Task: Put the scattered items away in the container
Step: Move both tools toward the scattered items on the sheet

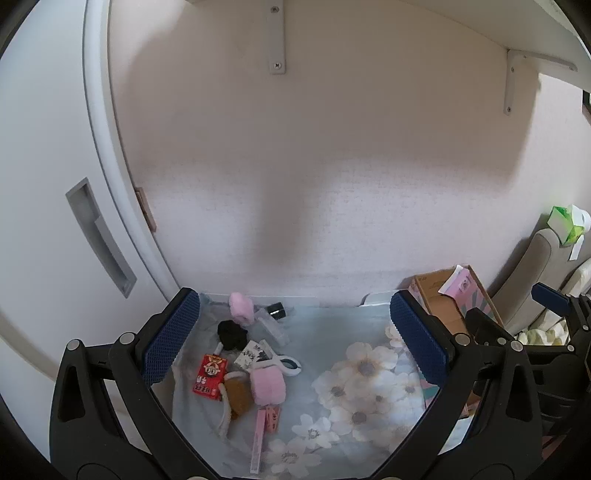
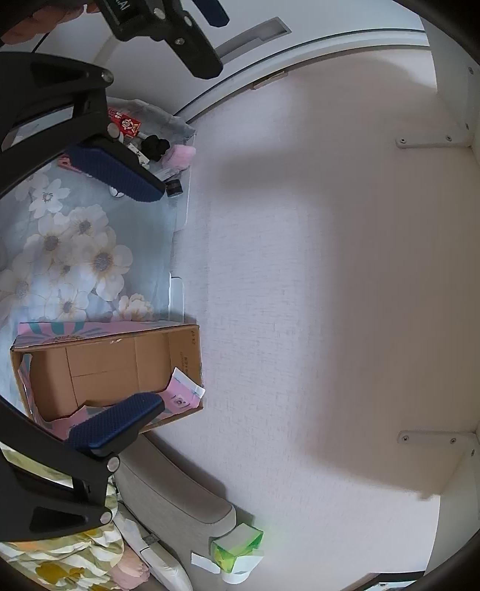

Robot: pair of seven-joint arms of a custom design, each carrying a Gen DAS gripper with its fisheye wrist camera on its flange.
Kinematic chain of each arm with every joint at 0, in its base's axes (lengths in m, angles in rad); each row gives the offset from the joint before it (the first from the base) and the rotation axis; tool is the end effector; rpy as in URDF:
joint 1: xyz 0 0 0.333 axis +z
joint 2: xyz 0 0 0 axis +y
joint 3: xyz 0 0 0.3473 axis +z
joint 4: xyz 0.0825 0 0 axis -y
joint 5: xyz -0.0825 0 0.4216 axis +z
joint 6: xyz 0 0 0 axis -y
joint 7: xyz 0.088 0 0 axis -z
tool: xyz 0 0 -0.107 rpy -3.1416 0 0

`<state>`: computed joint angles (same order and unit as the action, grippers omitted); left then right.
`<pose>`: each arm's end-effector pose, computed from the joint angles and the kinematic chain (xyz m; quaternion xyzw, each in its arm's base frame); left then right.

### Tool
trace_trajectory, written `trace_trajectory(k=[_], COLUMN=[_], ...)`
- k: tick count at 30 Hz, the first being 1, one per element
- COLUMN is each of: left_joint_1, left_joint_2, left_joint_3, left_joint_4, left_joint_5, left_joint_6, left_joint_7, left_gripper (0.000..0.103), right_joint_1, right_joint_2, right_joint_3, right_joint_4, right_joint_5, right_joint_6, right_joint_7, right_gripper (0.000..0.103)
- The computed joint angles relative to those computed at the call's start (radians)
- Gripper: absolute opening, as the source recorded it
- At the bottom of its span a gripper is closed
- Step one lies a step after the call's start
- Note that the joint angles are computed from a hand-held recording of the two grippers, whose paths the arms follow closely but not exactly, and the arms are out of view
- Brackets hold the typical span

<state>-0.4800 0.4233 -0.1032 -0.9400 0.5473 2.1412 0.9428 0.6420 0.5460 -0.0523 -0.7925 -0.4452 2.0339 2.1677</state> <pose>0.6512 -0.3725 0.7751 -0.6223 0.6458 -0.3155 0.3100 0.6496 0.4260 0.7449 -0.6674 0.6249 -0.2898 0.2830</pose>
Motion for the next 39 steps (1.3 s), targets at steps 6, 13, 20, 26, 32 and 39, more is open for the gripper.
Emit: trace_trajectory(k=[6,13,20,26,32,39], left_joint_1=[0.023,0.020,0.038,0.053,0.105,0.162], left_joint_2=[-0.026,-0.038,-0.064,-0.094,-0.154,-0.219], left_joint_3=[-0.009,-0.009,-0.019,-0.023,-0.024,-0.033], left_joint_4=[-0.044,-0.057,-0.095,-0.133,-0.205,-0.292], left_joint_5=[-0.036,-0.009,-0.020,-0.017,-0.026,-0.029], left_joint_6=[0.031,0.011,0.023,0.035,0.063,0.066], left_joint_7=[-0.004,-0.014,-0.026,-0.034,-0.038,-0.064], left_gripper=[0.103,0.103,0.103,0.103,0.103,0.103], right_joint_1=[0.001,-0.004,-0.004,-0.004,-0.016,-0.038], right_joint_2=[-0.018,-0.028,-0.026,-0.032,-0.082,-0.056], right_joint_3=[0.003,0.010,0.013,0.017,0.030,0.049], right_joint_4=[-0.032,-0.048,-0.043,-0.055,-0.148,-0.121], right_joint_5=[-0.007,-0.005,-0.004,0.004,0.010,0.052], right_joint_6=[0.013,0.020,0.016,0.020,0.078,0.081], right_joint_7=[-0.006,-0.011,-0.020,-0.027,-0.016,-0.039], right_gripper=[0.103,0.103,0.103,0.103,0.103,0.103])
